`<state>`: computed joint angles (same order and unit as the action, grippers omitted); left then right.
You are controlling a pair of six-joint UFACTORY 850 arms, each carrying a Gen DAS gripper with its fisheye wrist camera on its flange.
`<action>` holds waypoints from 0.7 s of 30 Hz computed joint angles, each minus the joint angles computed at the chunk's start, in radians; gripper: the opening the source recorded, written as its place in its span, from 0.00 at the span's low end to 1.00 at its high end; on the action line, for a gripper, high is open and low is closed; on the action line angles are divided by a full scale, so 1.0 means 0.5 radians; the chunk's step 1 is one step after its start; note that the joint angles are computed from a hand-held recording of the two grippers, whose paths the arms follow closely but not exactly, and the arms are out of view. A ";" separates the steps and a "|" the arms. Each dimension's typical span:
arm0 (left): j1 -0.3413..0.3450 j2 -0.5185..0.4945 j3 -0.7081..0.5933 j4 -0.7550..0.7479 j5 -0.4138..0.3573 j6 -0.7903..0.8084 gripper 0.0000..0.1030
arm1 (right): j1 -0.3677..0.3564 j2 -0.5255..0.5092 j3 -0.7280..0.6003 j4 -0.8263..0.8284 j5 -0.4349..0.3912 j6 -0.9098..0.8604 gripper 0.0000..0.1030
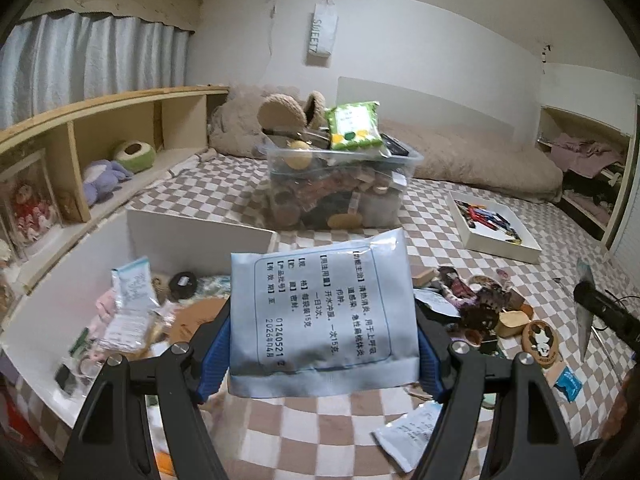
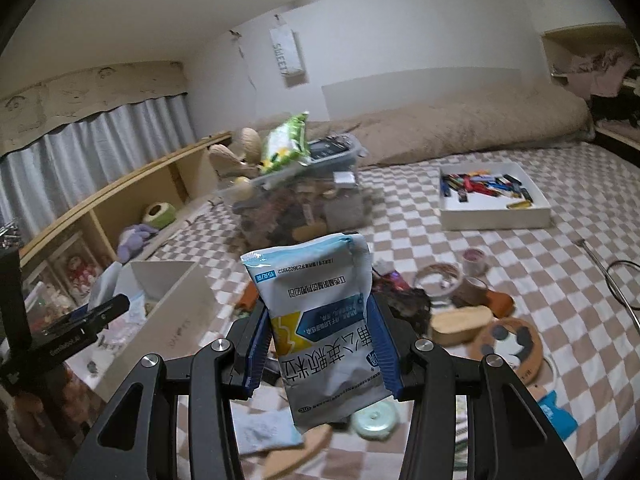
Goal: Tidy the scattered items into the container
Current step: 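Lift both held sachets and carry them over the white cardboard box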
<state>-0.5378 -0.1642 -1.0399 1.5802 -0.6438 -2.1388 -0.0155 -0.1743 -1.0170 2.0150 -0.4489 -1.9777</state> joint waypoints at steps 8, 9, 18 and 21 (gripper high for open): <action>0.053 0.193 0.154 -0.029 -0.171 0.068 0.74 | 0.121 0.031 -0.031 0.071 0.020 -0.049 0.46; 0.061 0.224 0.180 -0.028 -0.190 0.058 0.74 | 0.138 0.030 -0.039 0.075 0.033 -0.052 0.46; 0.136 0.407 0.330 -0.071 -0.297 0.088 0.74 | 0.239 0.015 -0.097 0.018 0.055 0.010 0.46; 0.158 0.449 0.366 -0.080 -0.324 0.115 0.74 | 0.251 -0.024 -0.151 -0.169 -0.033 0.252 0.46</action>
